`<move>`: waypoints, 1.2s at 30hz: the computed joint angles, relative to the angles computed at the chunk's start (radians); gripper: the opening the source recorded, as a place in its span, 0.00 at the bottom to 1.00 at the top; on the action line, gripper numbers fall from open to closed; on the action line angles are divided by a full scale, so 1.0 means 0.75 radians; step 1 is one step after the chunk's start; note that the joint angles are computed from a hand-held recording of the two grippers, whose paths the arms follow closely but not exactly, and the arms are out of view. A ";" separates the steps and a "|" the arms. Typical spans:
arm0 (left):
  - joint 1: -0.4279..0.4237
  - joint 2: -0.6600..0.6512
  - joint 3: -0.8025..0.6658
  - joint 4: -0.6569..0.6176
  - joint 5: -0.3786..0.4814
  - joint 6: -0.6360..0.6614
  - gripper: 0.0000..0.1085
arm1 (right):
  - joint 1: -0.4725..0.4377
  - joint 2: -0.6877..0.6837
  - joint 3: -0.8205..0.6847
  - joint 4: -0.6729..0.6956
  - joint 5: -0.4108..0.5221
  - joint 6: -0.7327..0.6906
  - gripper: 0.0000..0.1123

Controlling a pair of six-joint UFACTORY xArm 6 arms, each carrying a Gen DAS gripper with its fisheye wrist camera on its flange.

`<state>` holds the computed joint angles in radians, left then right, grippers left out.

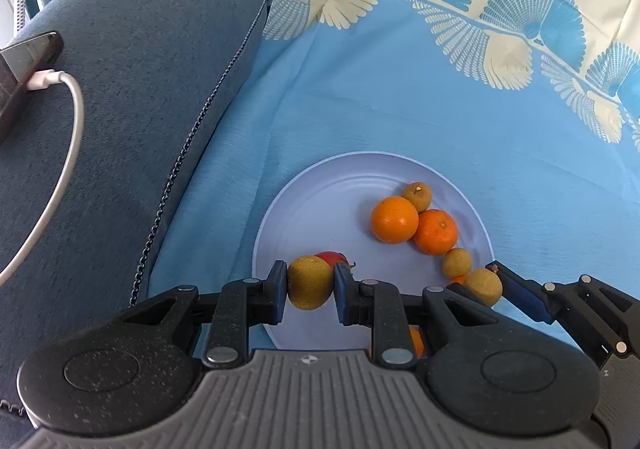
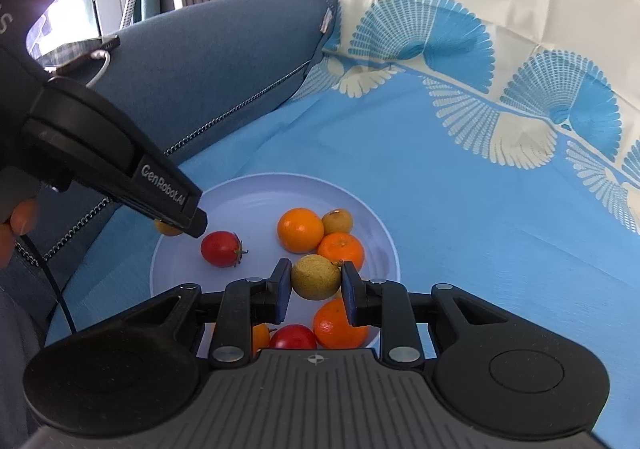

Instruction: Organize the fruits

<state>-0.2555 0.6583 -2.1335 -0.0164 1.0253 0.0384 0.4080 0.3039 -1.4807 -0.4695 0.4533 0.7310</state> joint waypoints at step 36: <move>0.035 -0.953 1.050 0.110 -0.359 -0.062 0.95 | 0.360 -0.512 0.248 -0.520 0.580 0.774 0.91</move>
